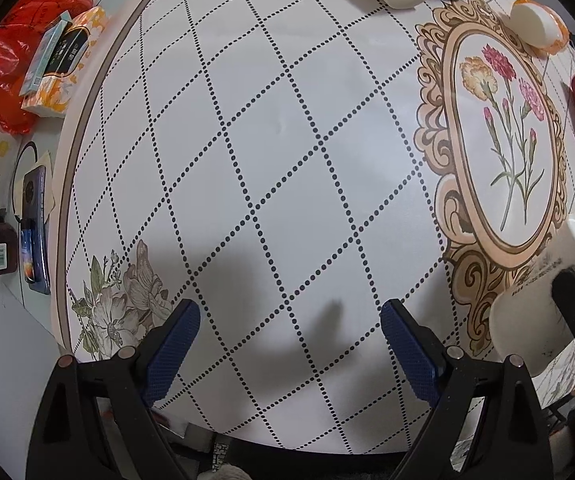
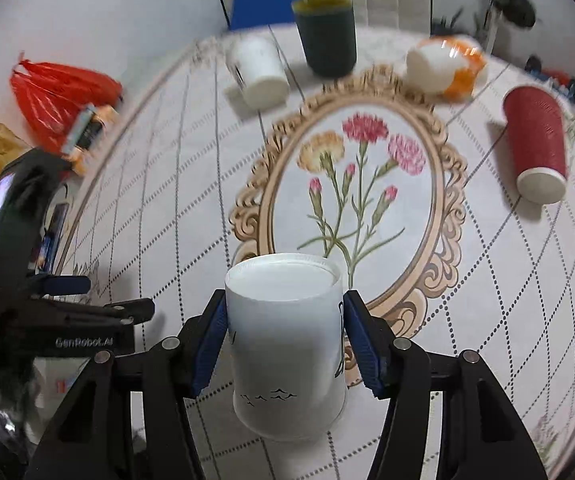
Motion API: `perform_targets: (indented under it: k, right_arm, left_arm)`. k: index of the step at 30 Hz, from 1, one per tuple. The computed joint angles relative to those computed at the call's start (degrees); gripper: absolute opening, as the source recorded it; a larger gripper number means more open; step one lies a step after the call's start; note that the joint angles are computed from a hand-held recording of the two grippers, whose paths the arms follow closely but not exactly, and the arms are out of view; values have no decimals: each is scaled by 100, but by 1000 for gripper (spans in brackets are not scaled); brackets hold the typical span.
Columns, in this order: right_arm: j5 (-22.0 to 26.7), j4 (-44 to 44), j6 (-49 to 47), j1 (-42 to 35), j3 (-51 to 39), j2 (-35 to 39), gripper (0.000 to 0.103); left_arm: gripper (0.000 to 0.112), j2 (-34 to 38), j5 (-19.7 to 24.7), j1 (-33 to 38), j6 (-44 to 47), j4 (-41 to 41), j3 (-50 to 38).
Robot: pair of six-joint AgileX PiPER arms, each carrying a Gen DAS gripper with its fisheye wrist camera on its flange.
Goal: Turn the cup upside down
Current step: 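Lower the cup rim-down onto the tablecloth and open the right gripper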
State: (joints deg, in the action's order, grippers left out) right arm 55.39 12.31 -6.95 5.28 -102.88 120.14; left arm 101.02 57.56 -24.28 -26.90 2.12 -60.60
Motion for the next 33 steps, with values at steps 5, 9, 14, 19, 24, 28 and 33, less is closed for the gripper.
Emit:
perform_targets:
  k: [5,9,14,19,24,28,33]
  right_arm:
    - [-2452,-494,524,515,2228,-1051,60]
    - [-3275,-1129,1370,741,3040,-1271,60]
    - [-3859,-2236,2464,956,3722,-1595,61]
    - [-3860,-2504,2744,1032,4025,-1775,61]
    - [-3625,-2835,3092,1133,4023,-1798,61]
    - [-3309,-2821,3100,1198,3904,-1812,79]
    - [-2065,-2312,3035,1177,3394,-1935,93]
  left_arm:
    - [93,-45,-202,47,99,4,280]
    - [93,-87,-368,4,99,39,507]
    - [93,-234,-588,-137,83,72,871]
    - [93,-462,-768,-365,-2,70,1204]
    - [93,-807,-832,-610,-130,115,1440]
    - [93,-1182,-812,-711,-140,148,1615]
    - [93,-2064,-358,-1170,-436,381,1766]
